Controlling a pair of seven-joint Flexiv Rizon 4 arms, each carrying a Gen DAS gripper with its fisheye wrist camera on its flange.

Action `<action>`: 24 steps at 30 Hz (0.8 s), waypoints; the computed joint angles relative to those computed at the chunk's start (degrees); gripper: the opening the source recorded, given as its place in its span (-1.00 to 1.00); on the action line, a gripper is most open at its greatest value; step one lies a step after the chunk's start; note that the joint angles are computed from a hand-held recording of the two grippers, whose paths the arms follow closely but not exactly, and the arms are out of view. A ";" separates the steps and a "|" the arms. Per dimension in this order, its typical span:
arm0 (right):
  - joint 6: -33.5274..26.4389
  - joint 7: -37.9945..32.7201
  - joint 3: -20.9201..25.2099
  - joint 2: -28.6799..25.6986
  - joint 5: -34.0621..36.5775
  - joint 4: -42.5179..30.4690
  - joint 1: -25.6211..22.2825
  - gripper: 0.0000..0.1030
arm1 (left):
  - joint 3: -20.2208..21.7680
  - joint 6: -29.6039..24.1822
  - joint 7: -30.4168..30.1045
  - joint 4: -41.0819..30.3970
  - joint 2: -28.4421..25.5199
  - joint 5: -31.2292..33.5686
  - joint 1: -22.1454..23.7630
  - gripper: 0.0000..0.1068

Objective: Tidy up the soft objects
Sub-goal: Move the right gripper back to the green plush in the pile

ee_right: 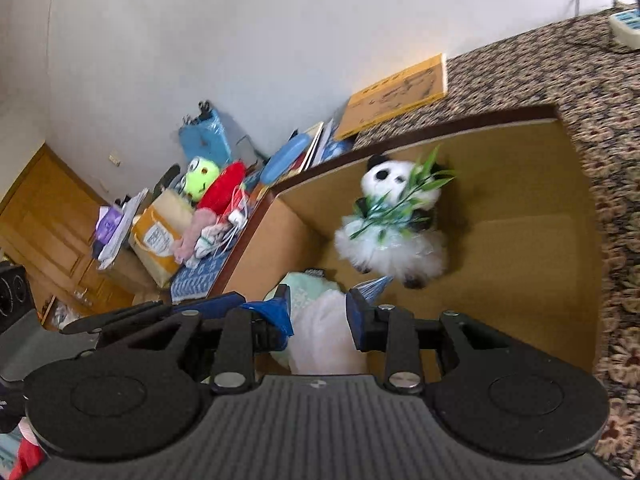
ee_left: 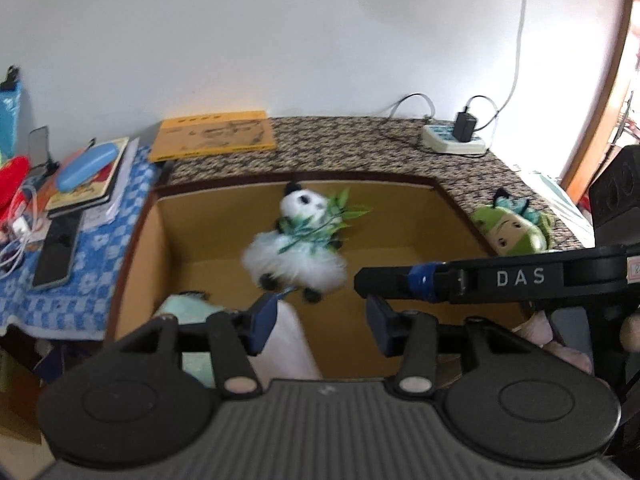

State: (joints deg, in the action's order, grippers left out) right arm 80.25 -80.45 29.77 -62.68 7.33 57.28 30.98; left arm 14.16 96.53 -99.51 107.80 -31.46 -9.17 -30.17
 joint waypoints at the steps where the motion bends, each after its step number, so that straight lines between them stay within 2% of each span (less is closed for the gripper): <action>1: 1.15 0.26 -0.43 0.84 0.44 1.33 -0.31 -0.72 | -1.34 0.02 0.57 -0.54 -0.07 0.22 0.80 -0.09; 7: 9.19 3.54 -2.43 5.40 0.40 9.87 -2.33 -0.71 | -9.62 -1.37 4.71 -4.91 -1.40 1.21 5.01 -0.09; 13: 16.41 8.76 -5.33 9.74 0.10 18.32 -4.34 -0.70 | -15.38 -3.81 8.37 -11.56 -4.79 1.19 6.07 -0.06; 24: 22.85 17.43 -11.08 15.91 -1.98 31.50 -7.49 -0.69 | -20.38 -13.29 13.82 -26.42 -13.10 0.92 3.62 0.04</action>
State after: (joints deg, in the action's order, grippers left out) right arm 103.10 -63.02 18.69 -46.77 5.35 88.77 23.49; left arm -6.22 83.23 -85.68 81.38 -44.56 -8.25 -26.54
